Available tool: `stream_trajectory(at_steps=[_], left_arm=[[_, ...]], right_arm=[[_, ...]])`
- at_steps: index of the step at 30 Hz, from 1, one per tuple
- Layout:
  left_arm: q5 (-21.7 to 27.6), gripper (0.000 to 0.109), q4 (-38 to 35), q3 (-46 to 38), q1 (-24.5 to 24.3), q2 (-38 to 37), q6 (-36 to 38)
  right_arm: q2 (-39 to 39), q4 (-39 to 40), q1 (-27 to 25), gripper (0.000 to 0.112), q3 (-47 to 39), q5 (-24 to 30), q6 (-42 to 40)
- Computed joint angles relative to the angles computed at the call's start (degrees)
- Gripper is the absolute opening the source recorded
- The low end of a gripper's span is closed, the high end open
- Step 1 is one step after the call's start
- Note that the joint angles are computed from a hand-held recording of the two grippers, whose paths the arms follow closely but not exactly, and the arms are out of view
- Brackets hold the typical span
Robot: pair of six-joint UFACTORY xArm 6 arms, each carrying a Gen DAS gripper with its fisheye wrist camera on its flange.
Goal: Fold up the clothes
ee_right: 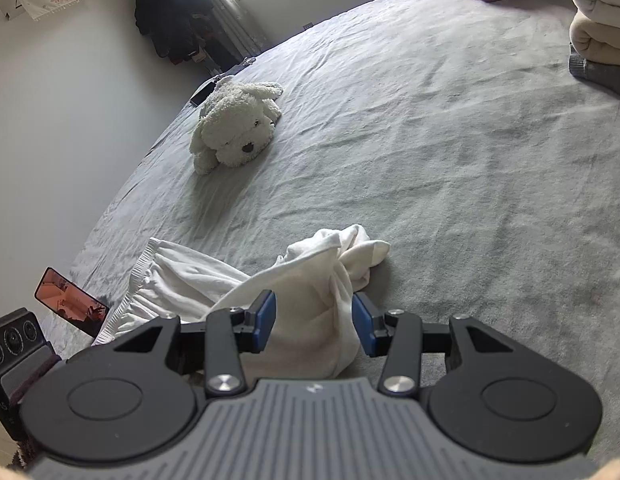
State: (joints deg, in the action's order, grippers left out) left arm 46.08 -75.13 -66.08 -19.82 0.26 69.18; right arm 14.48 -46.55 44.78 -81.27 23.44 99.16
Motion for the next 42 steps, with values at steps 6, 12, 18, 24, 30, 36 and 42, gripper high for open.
stream_trajectory(at_steps=[6,12,18,24,30,36,42], left_arm=[[3.8,0.002,4.5,2.6,0.6,-2.1,1.7],[4.6,0.002,9.6,5.2,0.4,-3.5,1.5],[3.1,0.002,12.5,6.5,-0.3,-4.1,1.2],[3.1,0.002,11.7,5.7,0.1,-4.0,1.4],[4.2,0.002,8.5,4.8,1.9,-4.0,1.0],[6.0,0.001,5.8,4.3,3.6,-4.9,1.9],[7.1,0.001,4.4,3.7,4.5,-5.4,2.9]], right_arm=[[1.0,-0.2,-0.1,0.047,-0.9,-0.8,1.1],[3.2,-3.2,-0.3,0.047,-3.3,-0.4,2.7],[6.7,-0.4,0.1,0.041,-6.9,2.3,-3.1],[6.4,-4.2,1.1,0.005,-7.6,5.0,-2.6],[2.3,-12.4,3.8,0.005,-6.2,11.2,0.2],[-2.7,-17.9,6.1,0.005,-2.6,14.6,3.5],[-7.2,-19.3,9.3,0.005,0.2,19.7,3.2]])
